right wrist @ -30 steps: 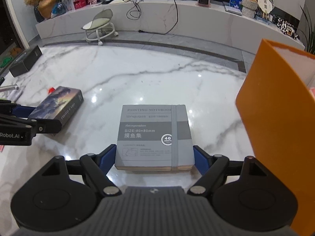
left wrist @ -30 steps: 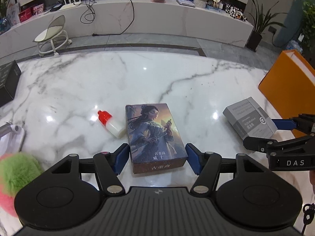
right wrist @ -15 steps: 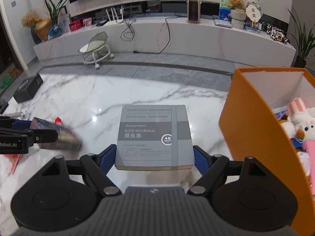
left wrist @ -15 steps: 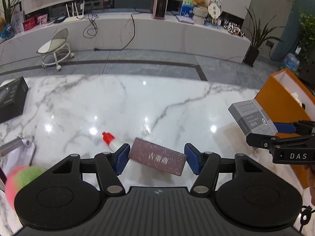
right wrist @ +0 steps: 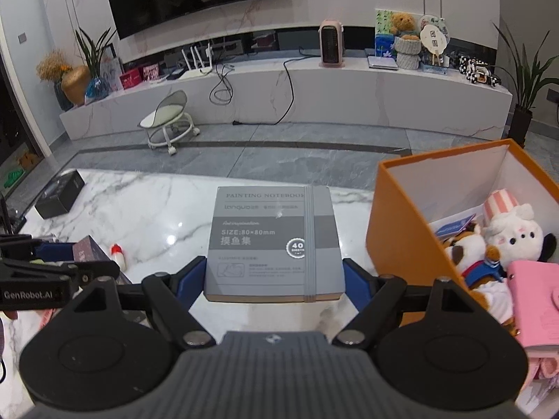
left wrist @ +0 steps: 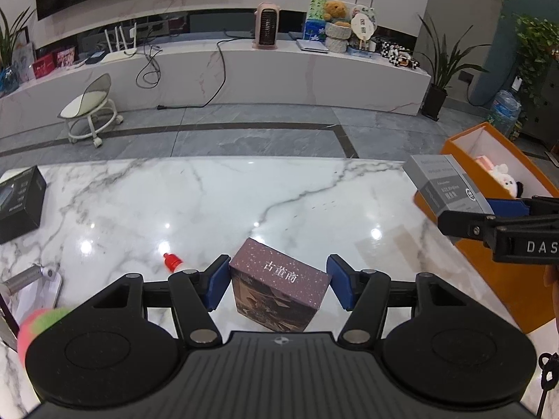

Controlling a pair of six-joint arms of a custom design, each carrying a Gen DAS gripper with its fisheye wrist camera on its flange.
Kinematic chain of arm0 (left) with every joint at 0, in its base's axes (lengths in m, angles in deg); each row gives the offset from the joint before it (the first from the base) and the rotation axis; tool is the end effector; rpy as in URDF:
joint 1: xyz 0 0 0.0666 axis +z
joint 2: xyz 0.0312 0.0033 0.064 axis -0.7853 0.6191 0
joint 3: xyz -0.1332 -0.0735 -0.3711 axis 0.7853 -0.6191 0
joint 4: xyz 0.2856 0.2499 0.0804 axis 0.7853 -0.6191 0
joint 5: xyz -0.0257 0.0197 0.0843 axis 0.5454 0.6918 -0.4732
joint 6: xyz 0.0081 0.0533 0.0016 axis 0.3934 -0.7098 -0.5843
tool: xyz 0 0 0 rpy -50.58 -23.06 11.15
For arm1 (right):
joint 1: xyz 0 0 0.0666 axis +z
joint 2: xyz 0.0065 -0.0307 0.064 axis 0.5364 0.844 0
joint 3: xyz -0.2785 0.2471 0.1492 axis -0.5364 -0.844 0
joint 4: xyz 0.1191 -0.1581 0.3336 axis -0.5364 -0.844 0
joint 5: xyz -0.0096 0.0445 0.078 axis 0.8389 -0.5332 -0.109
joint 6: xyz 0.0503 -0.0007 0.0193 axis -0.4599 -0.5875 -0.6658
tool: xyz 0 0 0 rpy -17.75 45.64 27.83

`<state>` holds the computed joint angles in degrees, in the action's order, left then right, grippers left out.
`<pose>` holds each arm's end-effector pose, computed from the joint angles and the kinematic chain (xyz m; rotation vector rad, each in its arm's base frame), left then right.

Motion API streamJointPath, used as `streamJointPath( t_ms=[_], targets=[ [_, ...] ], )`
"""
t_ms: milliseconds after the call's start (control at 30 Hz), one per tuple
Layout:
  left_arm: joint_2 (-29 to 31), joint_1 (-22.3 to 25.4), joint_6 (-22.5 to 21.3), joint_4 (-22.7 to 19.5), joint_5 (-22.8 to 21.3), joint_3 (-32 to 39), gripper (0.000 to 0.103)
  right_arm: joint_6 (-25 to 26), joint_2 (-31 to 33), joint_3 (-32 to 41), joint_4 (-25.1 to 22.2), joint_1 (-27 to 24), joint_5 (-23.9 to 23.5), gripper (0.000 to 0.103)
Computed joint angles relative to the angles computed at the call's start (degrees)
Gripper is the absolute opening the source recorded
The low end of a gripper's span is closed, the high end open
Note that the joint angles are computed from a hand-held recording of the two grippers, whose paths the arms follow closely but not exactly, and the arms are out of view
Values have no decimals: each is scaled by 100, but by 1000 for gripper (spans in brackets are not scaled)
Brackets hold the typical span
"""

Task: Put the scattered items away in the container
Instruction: 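Carry the grey notebook and fantasy book over the orange box with both tools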

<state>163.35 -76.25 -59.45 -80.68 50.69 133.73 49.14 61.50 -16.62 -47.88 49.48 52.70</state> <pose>0.4417 -0.2034 0.3295 0.4288 2.3988 -0.2814 0.4056 0.1208 0.3384 0.0186 2.3132 0.1978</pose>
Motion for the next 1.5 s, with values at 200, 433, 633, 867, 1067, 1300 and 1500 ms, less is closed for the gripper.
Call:
streamJointPath(
  t_ms=[200, 433, 633, 867, 1067, 1300, 1500],
  targets=[
    [-59, -139, 8, -107, 144, 129, 70, -83, -295, -69, 39, -133, -45, 83],
    [-21, -342, -95, -239, 53, 292, 70, -202, -669, -236, 61, -375, -118, 83],
    [74, -620, -149, -379, -35, 630, 70, -309, -965, -342, -31, -676, -146, 83],
    [319, -998, -322, -638, -182, 1309, 70, -450, -1261, -451, -209, -1128, -101, 83],
    [625, -1307, -362, -767, -253, 1935, 70, -507, -1416, -496, -385, -1531, -61, 83],
    [1070, -1660, -409, -874, -408, 2652, 70, -485, -1513, -538, -612, -1900, -9, 83],
    [1408, -1897, -352, -918, -379, 3098, 70, -320, -1617, -609, -766, -2087, 58, 83]
  ],
)
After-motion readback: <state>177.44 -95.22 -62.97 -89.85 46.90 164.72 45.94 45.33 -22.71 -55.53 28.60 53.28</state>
